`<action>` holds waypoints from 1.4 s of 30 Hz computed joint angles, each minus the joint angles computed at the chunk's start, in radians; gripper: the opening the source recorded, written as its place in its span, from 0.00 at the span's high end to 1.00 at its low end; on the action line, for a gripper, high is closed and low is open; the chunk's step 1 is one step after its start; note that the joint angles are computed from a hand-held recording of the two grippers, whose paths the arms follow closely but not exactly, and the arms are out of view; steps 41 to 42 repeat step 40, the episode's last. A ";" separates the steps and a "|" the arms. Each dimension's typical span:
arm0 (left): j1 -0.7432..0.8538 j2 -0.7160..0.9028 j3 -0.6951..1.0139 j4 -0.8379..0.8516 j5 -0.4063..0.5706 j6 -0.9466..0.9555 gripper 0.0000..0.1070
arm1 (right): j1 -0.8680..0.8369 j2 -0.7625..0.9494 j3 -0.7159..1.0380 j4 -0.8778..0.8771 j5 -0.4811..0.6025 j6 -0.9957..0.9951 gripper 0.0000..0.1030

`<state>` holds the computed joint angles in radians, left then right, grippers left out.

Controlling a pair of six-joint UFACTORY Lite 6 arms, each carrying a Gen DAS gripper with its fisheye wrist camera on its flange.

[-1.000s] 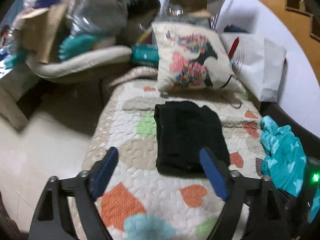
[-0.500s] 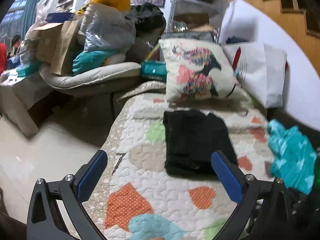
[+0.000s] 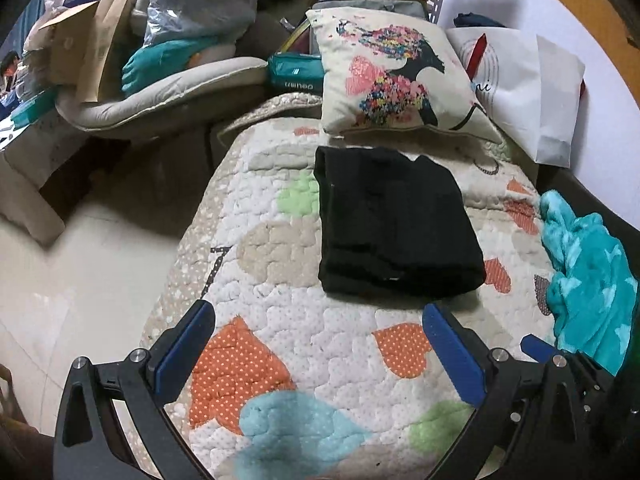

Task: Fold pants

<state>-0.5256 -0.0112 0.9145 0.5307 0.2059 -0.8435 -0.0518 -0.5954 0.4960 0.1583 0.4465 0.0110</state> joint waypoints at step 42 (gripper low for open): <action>0.033 0.136 0.082 -0.381 0.055 0.362 0.04 | 0.012 0.016 -0.001 -0.104 -0.018 0.100 0.15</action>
